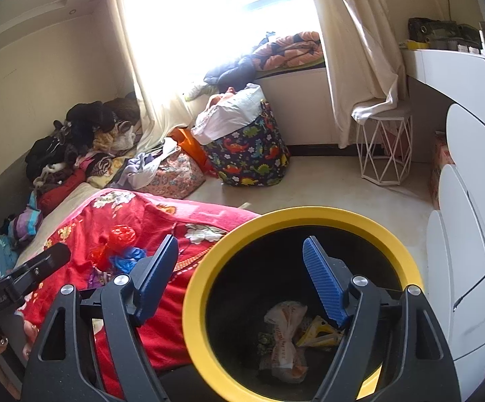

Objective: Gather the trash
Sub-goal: 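Move both open tools back to the trash on the bed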

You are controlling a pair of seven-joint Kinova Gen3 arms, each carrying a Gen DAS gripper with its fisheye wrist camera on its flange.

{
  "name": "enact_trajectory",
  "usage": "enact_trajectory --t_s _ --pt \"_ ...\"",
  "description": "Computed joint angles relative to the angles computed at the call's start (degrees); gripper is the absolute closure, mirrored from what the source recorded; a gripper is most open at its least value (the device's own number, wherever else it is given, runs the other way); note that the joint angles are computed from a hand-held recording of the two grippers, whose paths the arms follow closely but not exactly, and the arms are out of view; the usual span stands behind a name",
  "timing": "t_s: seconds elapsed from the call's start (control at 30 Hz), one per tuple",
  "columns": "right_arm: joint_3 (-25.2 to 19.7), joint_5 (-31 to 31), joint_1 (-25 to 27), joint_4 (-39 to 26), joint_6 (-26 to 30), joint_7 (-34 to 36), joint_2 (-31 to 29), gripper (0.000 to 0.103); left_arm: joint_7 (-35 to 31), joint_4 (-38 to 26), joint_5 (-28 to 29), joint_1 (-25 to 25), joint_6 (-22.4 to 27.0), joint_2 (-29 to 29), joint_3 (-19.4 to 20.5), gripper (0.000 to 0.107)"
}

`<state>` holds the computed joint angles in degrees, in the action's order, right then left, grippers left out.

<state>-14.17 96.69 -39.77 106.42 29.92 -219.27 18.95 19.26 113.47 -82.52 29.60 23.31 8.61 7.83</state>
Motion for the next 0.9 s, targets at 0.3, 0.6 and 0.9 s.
enact_trajectory --t_s 0.3,0.6,0.9 --pt "0.42 -2.70 -2.35 -3.99 -1.54 6.66 1.76 0.029 3.51 2.27 -2.63 -1.86 2.77 -2.48 0.88 0.015" --pt "2.77 -7.20 -5.64 -7.97 -3.53 14.04 3.50 0.028 6.16 4.94 -4.46 -4.65 4.70 -5.34 2.19 0.015" --pt "6.36 -13.81 -9.13 -12.46 -6.61 23.75 5.64 0.028 8.07 7.81 -5.03 -7.64 5.79 -7.98 2.91 0.015"
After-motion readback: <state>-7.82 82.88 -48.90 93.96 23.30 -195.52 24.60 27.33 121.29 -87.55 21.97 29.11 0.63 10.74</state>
